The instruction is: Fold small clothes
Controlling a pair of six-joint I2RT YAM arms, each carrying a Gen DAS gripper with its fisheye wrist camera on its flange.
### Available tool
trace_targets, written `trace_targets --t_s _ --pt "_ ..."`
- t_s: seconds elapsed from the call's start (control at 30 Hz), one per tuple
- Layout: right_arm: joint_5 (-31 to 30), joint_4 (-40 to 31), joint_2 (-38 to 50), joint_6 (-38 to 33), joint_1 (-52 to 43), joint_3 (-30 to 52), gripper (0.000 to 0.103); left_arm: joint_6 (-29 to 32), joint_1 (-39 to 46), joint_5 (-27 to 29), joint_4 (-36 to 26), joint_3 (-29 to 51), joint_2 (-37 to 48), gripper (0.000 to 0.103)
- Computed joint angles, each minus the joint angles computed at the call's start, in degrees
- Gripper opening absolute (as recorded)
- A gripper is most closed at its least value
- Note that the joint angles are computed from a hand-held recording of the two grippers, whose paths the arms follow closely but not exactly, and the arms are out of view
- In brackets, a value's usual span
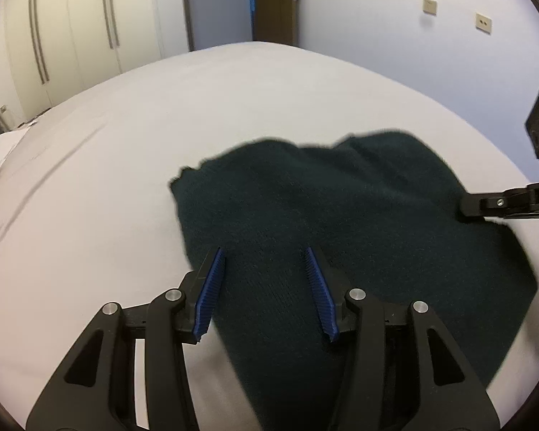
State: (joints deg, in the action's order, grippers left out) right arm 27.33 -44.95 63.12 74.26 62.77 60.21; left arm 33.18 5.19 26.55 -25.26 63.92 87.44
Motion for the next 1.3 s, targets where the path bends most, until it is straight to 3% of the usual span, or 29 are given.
trace_targets --t_s 0.07,0.13,0.23,0.3,0.33,0.37,0.47,0.53,0.6,0.7,0.77,0.83,0.93,0.97,1.03,1.13,1.2,1.23,1.27,1.3 --pt "2.2 -1.8 2.0 -2.6 0.5 4.9 0.019 -2.0 -0.3 -1.4 2.5 -0.1 -1.8 0.044" --pt "-1.6 2.3 3.2 -7.5 -3.5 6.4 0.02 -2.0 -0.9 -2.6 2.1 1.3 -1.2 0.044" --pt "-10.7 8.7 6.6 -14.1 -11.5 7.1 0.022 -3.2 -3.4 -7.2 3.2 3.6 3.7 0.044" --pt "-17.8 11.2 9.0 -14.3 -17.8 5.6 0.024 -4.6 -3.7 -7.6 2.0 5.2 6.6 0.044" --pt "-20.4 11.4 9.3 -13.4 -20.4 3.8 0.022 -5.5 -3.3 -7.1 2.2 5.2 7.3 0.045" --pt "-21.6 12.5 9.6 -13.4 -21.9 2.4 0.004 -6.1 -2.9 -6.6 2.9 4.7 7.6 0.045" --pt "-25.1 19.9 6.6 -12.6 -25.6 -4.6 0.0 -6.0 -2.3 -5.0 4.1 3.7 7.8 0.045" --pt "-22.8 20.7 3.3 -10.8 -24.8 -7.0 0.0 -6.6 -1.8 -4.6 4.3 3.4 7.2 0.047" --pt "-18.7 17.2 2.0 -9.0 -21.5 -5.5 0.002 -7.3 -0.9 -5.1 5.4 1.2 4.4 0.047" --pt "-11.6 15.7 -1.0 -7.1 -11.7 -3.8 0.019 -6.7 2.7 -1.4 5.1 -4.2 -4.2 0.046" --pt "-8.6 19.3 -1.2 -6.6 -4.0 -3.9 0.039 -4.5 5.5 1.9 4.8 -9.2 -10.9 0.046" --pt "-9.2 21.5 1.0 -7.0 -0.2 -3.7 0.049 -1.7 6.5 3.1 1.7 -11.7 -13.9 0.046" --pt "-9.5 21.2 4.5 -3.6 2.4 -5.1 0.045 -1.0 6.0 1.4 5.3 -17.1 -15.3 0.046" --pt "-8.9 23.3 2.8 -1.9 2.9 -8.4 0.033 -1.5 6.1 1.7 6.0 -17.6 -14.7 0.046" --pt "-6.2 26.4 -1.6 1.8 4.1 -14.5 0.02 -1.4 6.8 2.4 7.6 -18.6 -13.8 0.046" --pt "2.6 23.9 -8.7 9.2 10.1 -18.7 0.021 -0.3 8.6 4.8 6.9 -18.2 -13.5 0.046" --pt "10.4 14.6 -9.6 13.7 16.4 -15.0 0.041 -1.0 14.1 12.3 2.5 -16.1 -13.8 0.049" --pt "14.0 11.2 -10.5 15.6 19.3 -13.8 0.063 -1.7 16.6 15.1 1.1 -15.3 -14.1 0.055" --pt "17.4 6.5 -10.2 18.8 21.6 -11.6 0.078 -2.5 18.9 17.2 -0.3 -14.3 -13.9 0.07" --pt "19.1 3.3 -10.2 20.6 22.0 -10.1 0.079 -3.1 20.2 17.9 -1.9 -13.0 -13.4 0.082"
